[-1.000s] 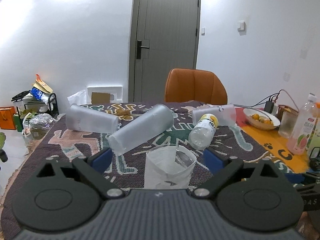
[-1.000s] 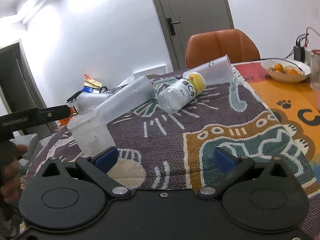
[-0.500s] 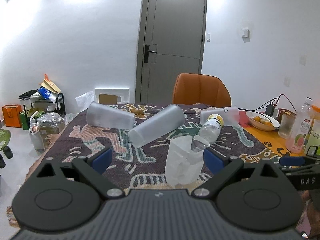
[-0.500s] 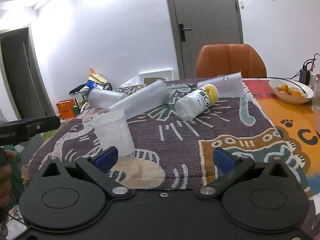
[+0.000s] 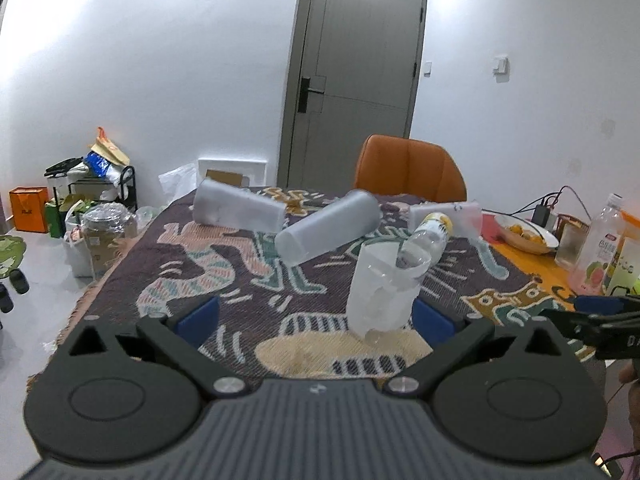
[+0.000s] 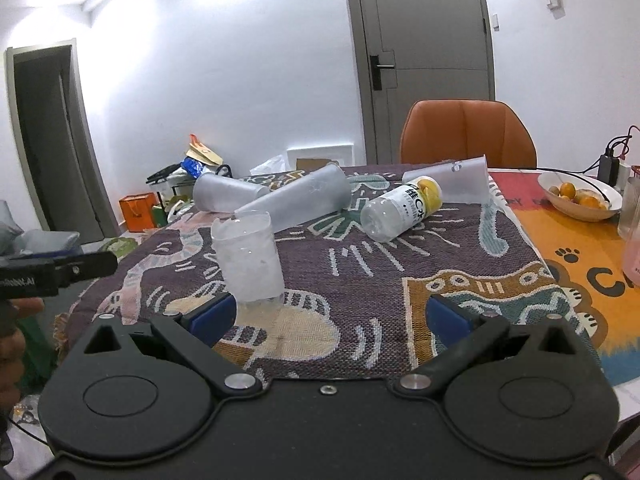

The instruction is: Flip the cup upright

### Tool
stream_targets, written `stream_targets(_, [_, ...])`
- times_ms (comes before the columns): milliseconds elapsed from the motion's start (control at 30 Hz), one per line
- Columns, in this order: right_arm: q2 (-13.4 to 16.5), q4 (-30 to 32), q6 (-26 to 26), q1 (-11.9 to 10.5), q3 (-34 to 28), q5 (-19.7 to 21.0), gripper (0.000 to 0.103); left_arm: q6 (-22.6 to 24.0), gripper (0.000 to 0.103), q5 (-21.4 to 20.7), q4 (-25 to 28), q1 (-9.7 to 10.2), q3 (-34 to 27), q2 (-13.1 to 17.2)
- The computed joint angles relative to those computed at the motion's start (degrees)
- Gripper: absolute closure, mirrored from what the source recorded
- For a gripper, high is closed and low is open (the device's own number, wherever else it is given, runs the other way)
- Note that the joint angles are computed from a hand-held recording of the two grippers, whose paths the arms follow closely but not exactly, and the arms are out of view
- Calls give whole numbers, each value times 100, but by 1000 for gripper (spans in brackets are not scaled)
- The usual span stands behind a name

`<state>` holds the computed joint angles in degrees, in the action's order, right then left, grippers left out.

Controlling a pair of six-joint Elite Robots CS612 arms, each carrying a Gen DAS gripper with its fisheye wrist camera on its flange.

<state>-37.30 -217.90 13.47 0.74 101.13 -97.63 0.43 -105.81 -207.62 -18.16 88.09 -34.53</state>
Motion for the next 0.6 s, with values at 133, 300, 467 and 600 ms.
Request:
stream_targets(133, [3, -11, -41, 6, 7, 47, 0, 23, 1, 59, -51, 8, 32, -11])
stream_targets(300, [-5, -41, -3, -5, 32, 105, 0, 14, 1, 55, 86, 13, 22, -17])
stream_targets(467, [-17, -66, 33, -24, 57, 122, 0, 59, 1, 28, 178, 12, 13, -9])
stream_targets(600, [-14, -68, 51, -29, 60, 133, 0, 53, 1, 29, 187, 5, 31, -18])
